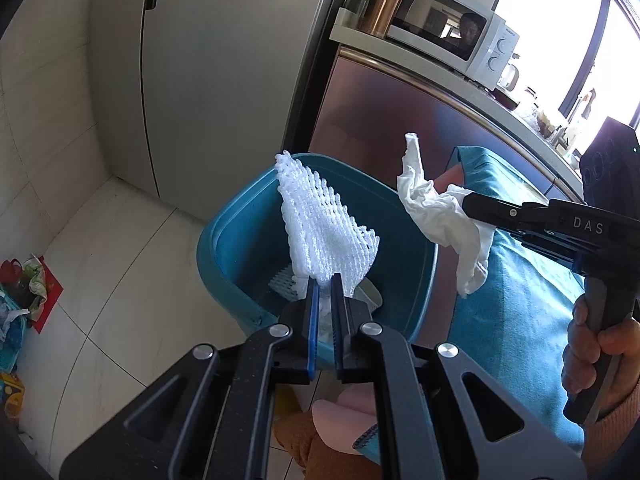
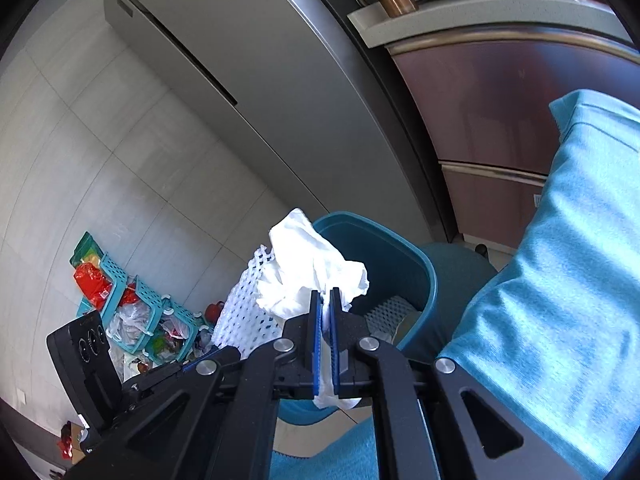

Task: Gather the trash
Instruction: 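Open both tools to drop the foam net and tissue into the bin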

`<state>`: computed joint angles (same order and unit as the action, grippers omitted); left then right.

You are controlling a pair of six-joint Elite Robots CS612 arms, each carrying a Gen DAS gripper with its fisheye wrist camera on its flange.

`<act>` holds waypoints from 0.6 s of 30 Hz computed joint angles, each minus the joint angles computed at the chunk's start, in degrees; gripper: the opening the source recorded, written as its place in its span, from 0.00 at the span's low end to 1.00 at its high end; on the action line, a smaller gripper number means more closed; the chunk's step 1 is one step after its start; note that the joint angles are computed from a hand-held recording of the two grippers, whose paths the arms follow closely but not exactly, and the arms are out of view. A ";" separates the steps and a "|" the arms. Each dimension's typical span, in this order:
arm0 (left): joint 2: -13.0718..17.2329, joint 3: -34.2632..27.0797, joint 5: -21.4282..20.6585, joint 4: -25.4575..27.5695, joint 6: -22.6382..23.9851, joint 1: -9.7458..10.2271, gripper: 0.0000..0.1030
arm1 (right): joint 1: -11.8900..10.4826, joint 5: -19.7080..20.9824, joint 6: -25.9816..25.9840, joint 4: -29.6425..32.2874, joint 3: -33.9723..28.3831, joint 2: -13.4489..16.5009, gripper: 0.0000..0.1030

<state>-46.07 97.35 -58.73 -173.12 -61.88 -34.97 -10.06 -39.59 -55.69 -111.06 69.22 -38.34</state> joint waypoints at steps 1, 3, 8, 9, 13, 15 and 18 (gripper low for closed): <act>0.17 -0.25 -0.30 0.36 -0.16 0.21 0.06 | 0.20 -0.49 0.26 -0.13 -0.06 0.10 0.04; 0.46 -0.97 -0.31 1.84 -0.68 0.46 0.06 | 0.60 -1.32 1.40 -0.77 -0.21 0.27 0.05; 1.17 -2.00 -0.58 3.33 -0.81 1.08 0.06 | 1.47 -3.39 2.60 -1.29 -0.18 0.51 0.09; 1.33 -2.20 -0.84 3.42 -0.80 1.20 0.06 | 1.60 -3.74 2.81 -1.39 -0.19 0.60 0.09; 1.69 -2.52 -1.33 3.46 -0.76 1.46 0.06 | 1.96 -4.79 2.89 -1.58 -0.40 0.75 0.09; 1.75 -2.27 -1.32 3.02 -0.81 1.42 0.06 | 1.94 -4.61 2.93 -1.52 -0.31 0.70 0.09; 1.70 -2.10 -0.95 2.40 -0.65 1.18 0.06 | 1.64 -4.27 2.16 -0.86 -0.07 0.57 0.10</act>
<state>-44.37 95.25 -59.68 -170.72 -62.53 -33.80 -8.42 -43.86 -53.53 -111.92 69.15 -37.77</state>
